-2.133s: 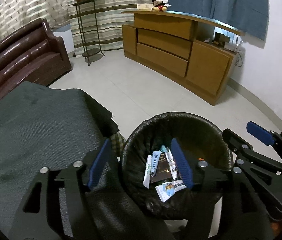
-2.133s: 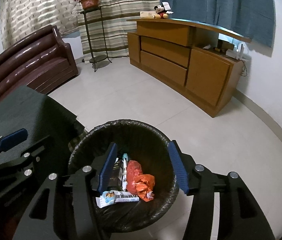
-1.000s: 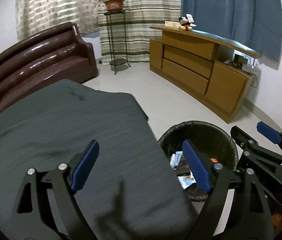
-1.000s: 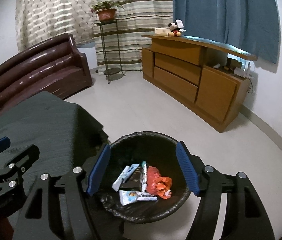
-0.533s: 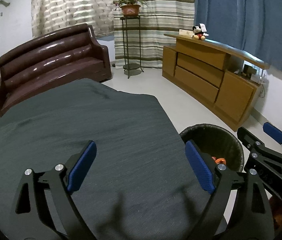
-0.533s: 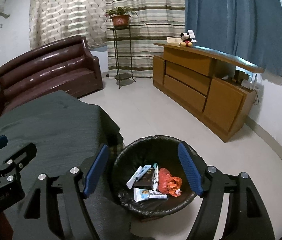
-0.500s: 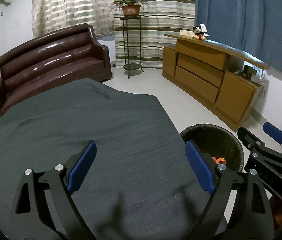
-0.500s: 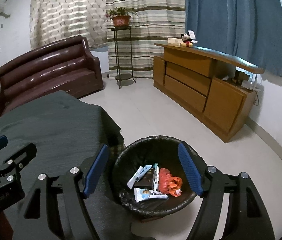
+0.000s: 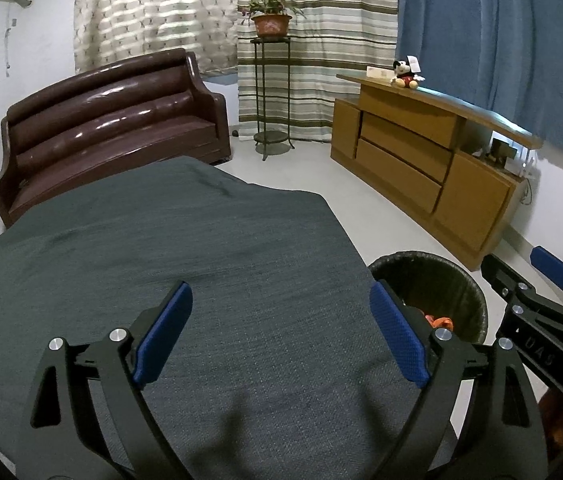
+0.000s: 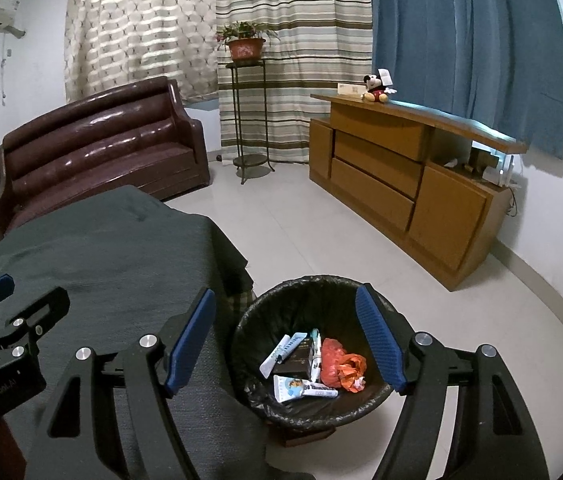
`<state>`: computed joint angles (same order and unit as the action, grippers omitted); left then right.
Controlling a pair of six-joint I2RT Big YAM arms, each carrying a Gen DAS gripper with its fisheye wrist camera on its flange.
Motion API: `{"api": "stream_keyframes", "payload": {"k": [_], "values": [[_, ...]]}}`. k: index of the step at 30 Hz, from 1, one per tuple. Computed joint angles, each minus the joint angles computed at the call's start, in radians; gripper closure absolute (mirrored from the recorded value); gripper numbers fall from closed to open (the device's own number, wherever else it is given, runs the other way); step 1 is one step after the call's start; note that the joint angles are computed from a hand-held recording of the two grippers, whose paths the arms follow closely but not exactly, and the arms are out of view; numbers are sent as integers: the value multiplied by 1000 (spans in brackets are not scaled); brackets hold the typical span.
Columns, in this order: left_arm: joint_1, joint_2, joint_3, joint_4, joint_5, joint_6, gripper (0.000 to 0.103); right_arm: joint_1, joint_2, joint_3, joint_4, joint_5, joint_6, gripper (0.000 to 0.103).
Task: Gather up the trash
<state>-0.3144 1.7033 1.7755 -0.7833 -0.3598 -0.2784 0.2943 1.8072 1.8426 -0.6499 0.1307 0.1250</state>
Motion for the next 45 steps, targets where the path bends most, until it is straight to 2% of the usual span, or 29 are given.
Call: {"api": "stream_keyframes", "payload": {"k": [29,45], "values": [[2,-5,-9,5,4,2,15,0,-3,-3,0,1,1,32],[-10,18,32,-15,7,7,15,1,-3,-3,-1,2,2,32]]}}
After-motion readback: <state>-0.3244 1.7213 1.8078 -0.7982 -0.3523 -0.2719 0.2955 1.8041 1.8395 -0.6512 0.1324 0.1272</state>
